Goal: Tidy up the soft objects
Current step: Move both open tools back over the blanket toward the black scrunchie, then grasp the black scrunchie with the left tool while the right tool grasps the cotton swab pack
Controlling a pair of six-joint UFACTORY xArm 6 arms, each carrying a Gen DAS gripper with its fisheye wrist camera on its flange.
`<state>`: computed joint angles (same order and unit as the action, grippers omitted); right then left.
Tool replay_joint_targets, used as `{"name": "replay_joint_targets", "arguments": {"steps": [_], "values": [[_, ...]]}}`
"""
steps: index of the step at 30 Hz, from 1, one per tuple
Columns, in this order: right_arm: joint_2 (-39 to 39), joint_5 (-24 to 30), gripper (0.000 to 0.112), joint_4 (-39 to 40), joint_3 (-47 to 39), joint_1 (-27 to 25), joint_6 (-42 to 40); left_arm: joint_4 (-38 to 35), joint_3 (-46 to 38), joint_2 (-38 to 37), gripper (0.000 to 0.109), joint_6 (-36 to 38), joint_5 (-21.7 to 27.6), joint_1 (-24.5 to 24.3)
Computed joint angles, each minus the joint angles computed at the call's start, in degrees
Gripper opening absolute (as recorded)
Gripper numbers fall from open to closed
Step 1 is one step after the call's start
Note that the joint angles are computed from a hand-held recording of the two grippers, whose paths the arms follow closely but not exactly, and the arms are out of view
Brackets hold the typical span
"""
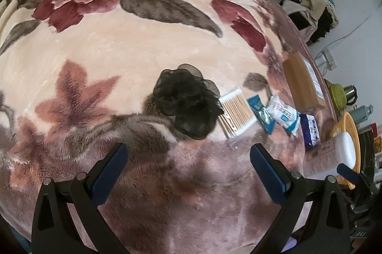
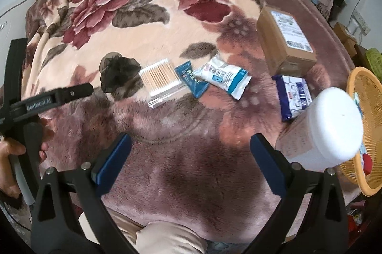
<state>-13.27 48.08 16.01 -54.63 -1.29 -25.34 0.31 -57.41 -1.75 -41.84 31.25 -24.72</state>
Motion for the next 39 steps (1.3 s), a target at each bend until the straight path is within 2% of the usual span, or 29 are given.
{"name": "replay_joint_targets", "arguments": {"steps": [8,17,25,27,28,30,31,32,35,39], "values": [[3.5,-0.6,0.100,-0.1,-1.6,0.3,0.1,-2.2,-3.7,5.1,0.102,1.5,-1.3,1.5],[7.9,-1.2,0.100,1.1,-4.5,-0.4,-0.3,-3.8,-14.4,15.5,0.102,2.7,0.0,1.9],[11.4,-1.3,0.100,2.6,-7.0,-1.3,-0.7,-2.6,-20.4,22.6,0.101,-0.4,1.5,2.4],[12.0,-1.4,0.100,2.6,-7.4,-1.4,-0.7,-2.0,-19.7,22.6,0.092,-1.8,0.8,2.6],[12.2,-1.4,0.100,2.6,-7.6,-1.4,-0.6,-1.4,-19.5,22.5,0.081,-2.3,0.8,2.7],[12.5,-1.4,0.100,2.7,-7.8,-1.4,-0.7,-0.6,-18.6,22.0,0.073,-2.7,0.8,3.0],[12.7,-1.4,0.100,2.6,-8.0,-1.4,-0.7,-0.4,-18.2,21.6,0.057,-2.6,1.2,3.1],[12.9,-1.4,0.100,2.6,-8.1,-1.2,-0.6,0.6,-17.7,21.1,0.048,-3.1,1.9,3.2],[13.4,-1.5,0.100,3.0,-8.3,-0.7,-0.5,0.4,-15.2,19.2,0.041,-1.7,1.9,3.3],[14.4,-1.2,0.100,4.7,-8.8,0.2,-1.0,-0.5,-10.7,15.5,0.040,1.9,1.6,2.9]]}}
